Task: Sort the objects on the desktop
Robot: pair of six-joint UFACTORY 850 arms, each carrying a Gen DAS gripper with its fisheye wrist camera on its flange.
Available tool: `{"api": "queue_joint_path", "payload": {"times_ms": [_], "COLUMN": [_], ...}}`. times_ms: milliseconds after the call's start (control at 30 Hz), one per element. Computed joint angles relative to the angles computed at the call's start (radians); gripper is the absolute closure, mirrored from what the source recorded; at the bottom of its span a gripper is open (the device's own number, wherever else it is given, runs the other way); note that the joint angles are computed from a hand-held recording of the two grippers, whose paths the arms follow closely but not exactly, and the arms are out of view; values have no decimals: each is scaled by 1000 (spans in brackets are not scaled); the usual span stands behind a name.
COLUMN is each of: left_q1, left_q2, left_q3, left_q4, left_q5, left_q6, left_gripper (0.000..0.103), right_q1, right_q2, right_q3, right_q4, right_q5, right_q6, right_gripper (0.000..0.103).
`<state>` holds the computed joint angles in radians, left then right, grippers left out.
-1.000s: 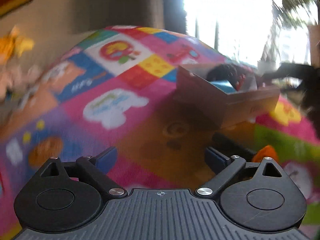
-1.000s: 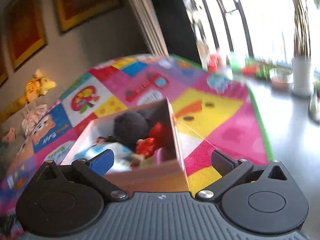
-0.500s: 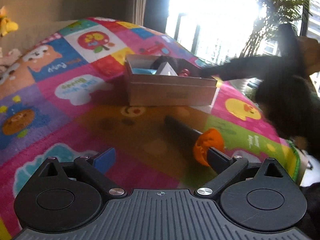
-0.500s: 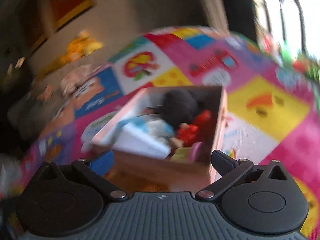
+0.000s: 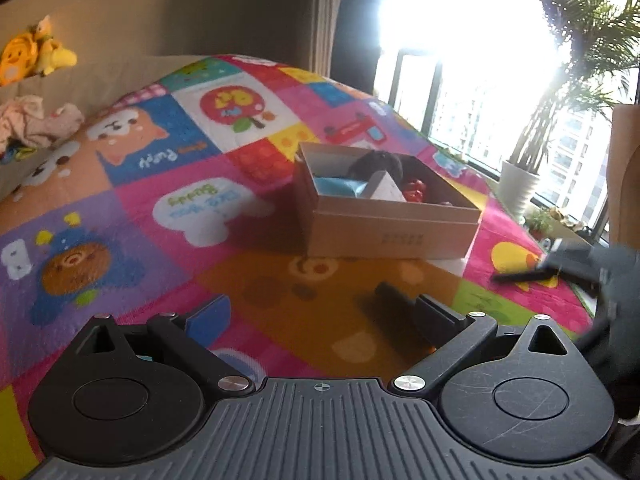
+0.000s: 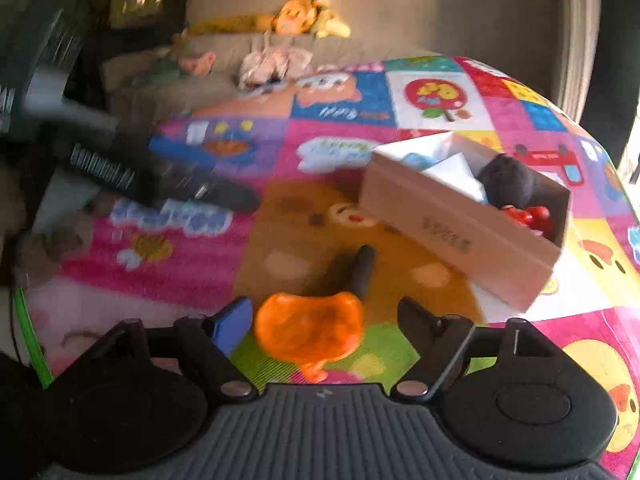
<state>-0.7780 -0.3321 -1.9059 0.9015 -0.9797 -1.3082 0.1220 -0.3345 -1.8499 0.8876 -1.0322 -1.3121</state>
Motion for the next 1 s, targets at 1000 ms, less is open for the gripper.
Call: {"api": "queue_joint_path", "payload": {"times_ms": [1000], "left_q1": [20], "left_q2": [-47], "left_q3": [-71], "left_q4": [-48], "left_q5": [-67], "left_q6": [20], "left_gripper": [2], "right_q1": [30], "right_q2": [39], "right_q3": [84], "right_q4": [-63], "right_q5": [51], "right_q6": [-32], "right_gripper": [30]}}
